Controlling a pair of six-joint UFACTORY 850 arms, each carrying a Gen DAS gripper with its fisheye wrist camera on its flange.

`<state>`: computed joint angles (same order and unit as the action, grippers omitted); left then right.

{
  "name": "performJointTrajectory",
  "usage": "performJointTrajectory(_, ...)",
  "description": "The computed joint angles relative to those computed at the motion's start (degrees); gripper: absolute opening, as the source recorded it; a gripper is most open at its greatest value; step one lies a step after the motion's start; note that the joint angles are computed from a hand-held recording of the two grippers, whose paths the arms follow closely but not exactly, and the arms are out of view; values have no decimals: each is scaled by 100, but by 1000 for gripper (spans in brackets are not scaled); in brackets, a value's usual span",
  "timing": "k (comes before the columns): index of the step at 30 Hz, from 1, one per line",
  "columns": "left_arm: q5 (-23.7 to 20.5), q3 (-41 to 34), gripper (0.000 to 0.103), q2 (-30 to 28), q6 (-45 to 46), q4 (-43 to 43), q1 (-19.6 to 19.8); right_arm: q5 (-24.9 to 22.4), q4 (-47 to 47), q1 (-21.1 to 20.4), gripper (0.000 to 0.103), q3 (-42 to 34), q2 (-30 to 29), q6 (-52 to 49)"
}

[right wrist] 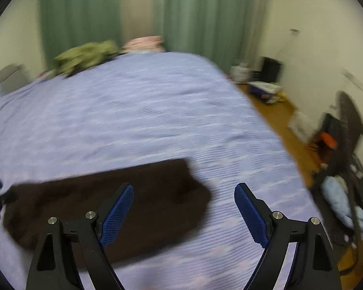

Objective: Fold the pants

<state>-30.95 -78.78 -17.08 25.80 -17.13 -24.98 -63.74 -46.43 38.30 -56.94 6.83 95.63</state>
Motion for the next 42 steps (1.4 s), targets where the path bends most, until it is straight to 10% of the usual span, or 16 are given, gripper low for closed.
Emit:
performJointTrajectory(11,-979,-309,69,-842,1308,-2007,1317,1194,457,669,86,-1418,-1855,-651)
performJointTrajectory(26,-1692,-978,51,-1819,1419,-2536,1266,1059,1170,752,86,-1901,-2360,-603)
performJointTrajectory(32,-1851,-568,28,-1318,1484,-3068,1477,1160,1168,766,85,-1828,-2279,-536)
performJointTrajectory(42,-1573,-227,25,-963,916,-2167,1449,1251,945,849,83,-1681,-2055,-459)
